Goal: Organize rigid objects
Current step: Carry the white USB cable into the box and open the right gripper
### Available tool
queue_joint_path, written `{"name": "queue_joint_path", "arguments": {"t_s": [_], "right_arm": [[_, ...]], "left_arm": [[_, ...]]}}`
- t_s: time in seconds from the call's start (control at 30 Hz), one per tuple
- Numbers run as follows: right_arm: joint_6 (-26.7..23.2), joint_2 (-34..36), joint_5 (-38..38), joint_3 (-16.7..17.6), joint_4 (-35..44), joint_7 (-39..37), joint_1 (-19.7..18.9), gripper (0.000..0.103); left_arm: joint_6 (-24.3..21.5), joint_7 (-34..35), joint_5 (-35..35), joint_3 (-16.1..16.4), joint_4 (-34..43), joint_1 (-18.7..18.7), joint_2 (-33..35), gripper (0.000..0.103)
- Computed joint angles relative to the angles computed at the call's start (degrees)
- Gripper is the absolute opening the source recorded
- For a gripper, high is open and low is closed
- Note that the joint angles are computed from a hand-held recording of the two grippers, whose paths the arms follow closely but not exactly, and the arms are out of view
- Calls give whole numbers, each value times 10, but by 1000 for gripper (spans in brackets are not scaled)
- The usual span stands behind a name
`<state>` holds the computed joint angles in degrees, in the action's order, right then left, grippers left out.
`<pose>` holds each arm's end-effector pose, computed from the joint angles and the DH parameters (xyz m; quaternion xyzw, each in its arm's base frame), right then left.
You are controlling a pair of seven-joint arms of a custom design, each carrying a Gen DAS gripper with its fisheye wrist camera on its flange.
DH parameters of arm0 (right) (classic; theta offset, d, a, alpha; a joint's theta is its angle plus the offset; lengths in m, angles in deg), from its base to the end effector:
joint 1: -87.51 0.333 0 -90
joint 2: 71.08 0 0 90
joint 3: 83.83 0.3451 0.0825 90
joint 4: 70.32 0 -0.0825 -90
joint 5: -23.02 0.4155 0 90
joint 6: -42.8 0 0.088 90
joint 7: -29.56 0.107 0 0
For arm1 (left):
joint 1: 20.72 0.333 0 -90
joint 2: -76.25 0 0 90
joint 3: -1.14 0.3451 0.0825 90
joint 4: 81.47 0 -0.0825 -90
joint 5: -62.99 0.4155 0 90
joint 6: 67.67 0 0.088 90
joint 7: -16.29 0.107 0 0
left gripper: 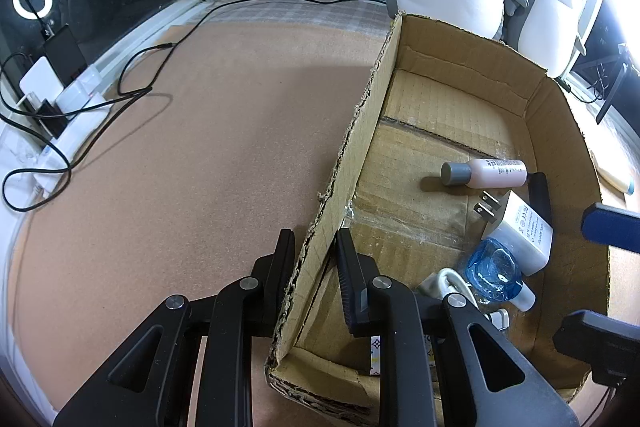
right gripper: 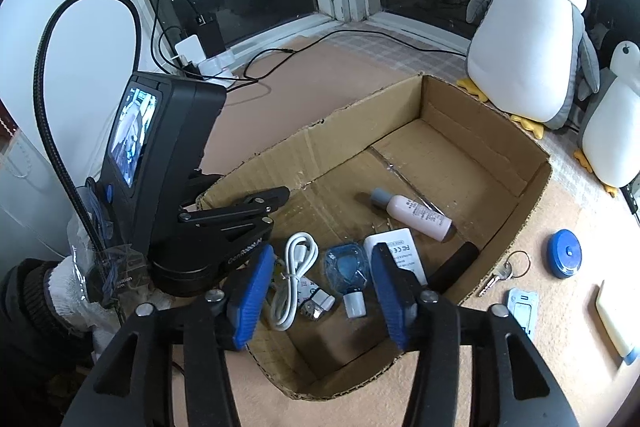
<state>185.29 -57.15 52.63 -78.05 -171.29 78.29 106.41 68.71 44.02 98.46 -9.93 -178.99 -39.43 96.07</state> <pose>0.6412 0.2855 0.4941 -0.8814 0.3552 -0.0581 0.3060 0.6352 -0.3390 0.4450 -0.7480 0.6060 -0.1688 0.2115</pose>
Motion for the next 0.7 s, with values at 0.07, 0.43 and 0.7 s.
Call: {"name": "queue_joint_path", "arguments": {"t_s": [0.07, 0.43, 0.7], "right_arm": [[3, -1, 0, -1, -1, 1, 0, 56], [15, -15, -13, -11, -18, 26, -7, 64], [25, -35, 2, -22, -43, 42, -31, 66]], "left_arm": [[-1, 0, 0, 0, 1, 0, 1, 19], [1, 0, 0, 0, -1, 0, 0, 19], [1, -1, 0, 0, -1, 0, -1, 19]]}}
